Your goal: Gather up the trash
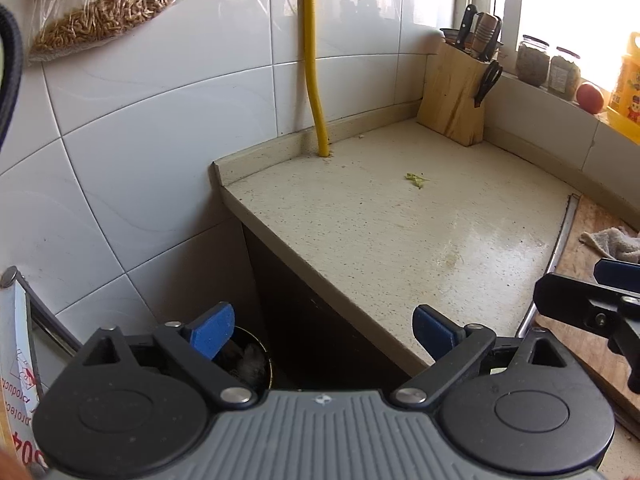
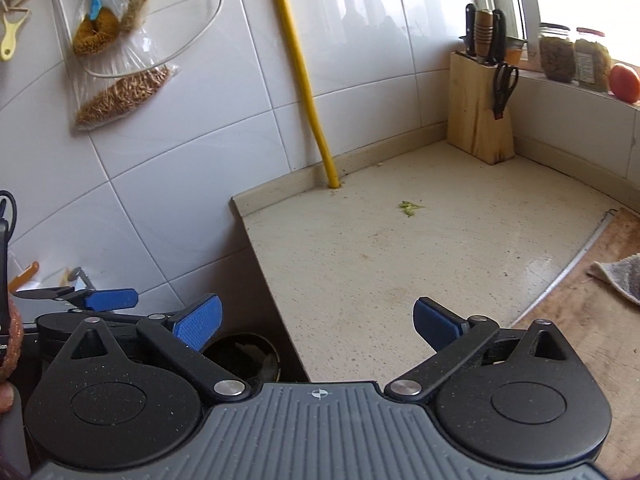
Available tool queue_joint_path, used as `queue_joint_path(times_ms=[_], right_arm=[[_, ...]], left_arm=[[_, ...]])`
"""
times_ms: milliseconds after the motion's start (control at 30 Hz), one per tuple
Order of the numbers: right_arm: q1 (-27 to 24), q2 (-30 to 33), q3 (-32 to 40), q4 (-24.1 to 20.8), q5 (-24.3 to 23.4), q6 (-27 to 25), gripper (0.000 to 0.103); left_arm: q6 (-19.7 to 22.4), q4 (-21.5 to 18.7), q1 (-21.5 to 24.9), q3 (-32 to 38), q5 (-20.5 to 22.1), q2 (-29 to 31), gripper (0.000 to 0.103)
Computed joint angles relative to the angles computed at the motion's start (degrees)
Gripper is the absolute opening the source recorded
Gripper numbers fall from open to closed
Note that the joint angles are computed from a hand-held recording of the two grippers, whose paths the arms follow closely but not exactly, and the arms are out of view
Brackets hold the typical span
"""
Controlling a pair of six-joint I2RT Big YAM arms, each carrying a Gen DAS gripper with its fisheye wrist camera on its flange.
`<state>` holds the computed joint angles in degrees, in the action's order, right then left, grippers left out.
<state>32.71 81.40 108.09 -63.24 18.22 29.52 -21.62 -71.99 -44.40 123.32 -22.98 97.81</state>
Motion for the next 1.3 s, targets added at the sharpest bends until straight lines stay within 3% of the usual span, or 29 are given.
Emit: queue_joint_path(times_ms=[267, 533, 1300], right_arm=[[0.4, -1.6, -1.8, 0.2, 1.2, 0.8, 0.103], [0.8, -0.9, -1.4, -0.9, 0.7, 0.7, 0.103], [1.6, 5.1, 4.7, -9.0, -3.2, -1.3, 0.103]], left_arm=[[-2.0, -1.7, -0.9, -0.5, -2.8, -0.5, 0.098], [-5.1, -3.3, -0.1, -3.5, -2.8, -2.2, 0.098], [-10.3, -10.0, 2.0, -7.5, 3.7, -2.0, 0.100]])
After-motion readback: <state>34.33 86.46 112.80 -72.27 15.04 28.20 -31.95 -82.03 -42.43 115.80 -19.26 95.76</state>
